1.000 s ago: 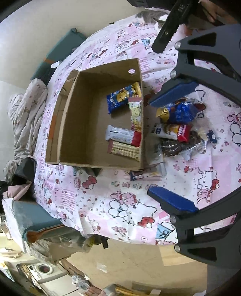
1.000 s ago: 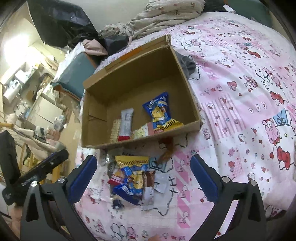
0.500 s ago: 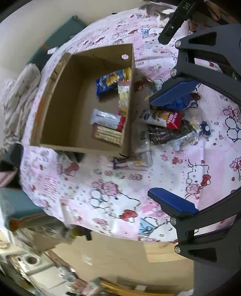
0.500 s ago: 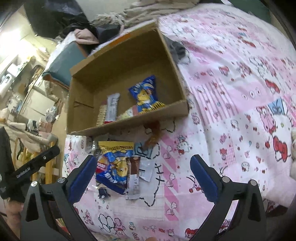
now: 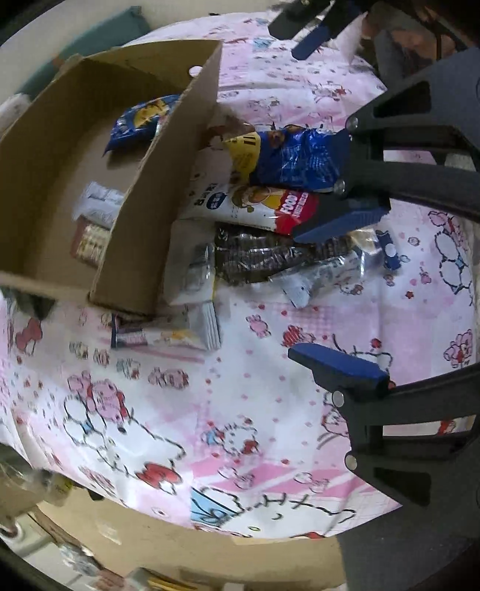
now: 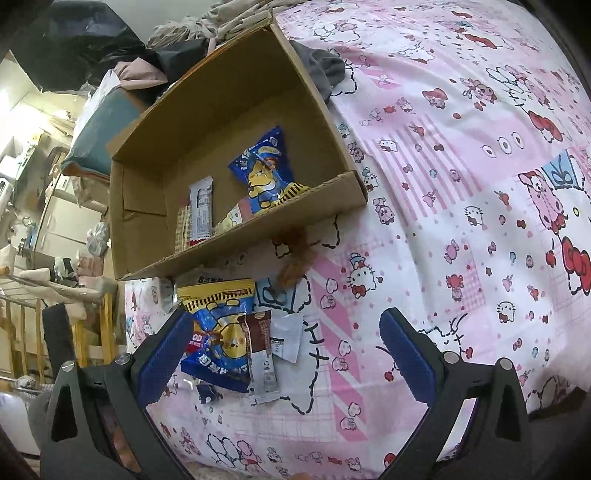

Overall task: Organize snacks
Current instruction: 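Withdraw both tools and move the left tool toward the remaining snacks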

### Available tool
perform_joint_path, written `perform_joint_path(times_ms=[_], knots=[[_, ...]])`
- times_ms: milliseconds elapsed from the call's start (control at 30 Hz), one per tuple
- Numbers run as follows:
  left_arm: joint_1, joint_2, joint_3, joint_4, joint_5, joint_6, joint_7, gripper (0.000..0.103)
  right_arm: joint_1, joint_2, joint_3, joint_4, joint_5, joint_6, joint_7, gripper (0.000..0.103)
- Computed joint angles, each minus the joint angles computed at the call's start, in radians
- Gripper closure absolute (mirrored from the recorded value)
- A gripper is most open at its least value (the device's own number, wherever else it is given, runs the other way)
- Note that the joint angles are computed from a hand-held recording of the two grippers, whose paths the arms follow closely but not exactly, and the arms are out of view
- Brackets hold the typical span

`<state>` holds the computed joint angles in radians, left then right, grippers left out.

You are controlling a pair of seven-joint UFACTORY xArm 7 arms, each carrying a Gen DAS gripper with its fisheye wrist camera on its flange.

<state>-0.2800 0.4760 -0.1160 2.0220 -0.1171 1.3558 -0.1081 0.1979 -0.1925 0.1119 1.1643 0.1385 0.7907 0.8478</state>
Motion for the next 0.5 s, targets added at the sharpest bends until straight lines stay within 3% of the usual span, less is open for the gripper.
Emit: perform_joint_path(times_ms=[167,267,367,500], knots=[[-0.054,0.033,-0.008,0.03,0.056,0.015,0.04,0.047,0.004,0.014,-0.003,0.012,0.014,-0.001,-0.018,0.0],[-0.105,0.061,-0.003,0.059,0.118,0.035,0.059,0.027,0.007,0.02,-0.003,0.019,0.02,0.002,-0.028,0.0],[-0.139,0.094,0.01,0.086,0.158,0.047,0.051,0.026,0.008,0.027,-0.003,0.026,0.022,0.008,-0.038,0.0],[-0.16,0.077,0.012,0.031,0.189,-0.008,0.063,0.026,0.008,0.036,-0.002,0.036,0.022,0.015,-0.039,0.0]])
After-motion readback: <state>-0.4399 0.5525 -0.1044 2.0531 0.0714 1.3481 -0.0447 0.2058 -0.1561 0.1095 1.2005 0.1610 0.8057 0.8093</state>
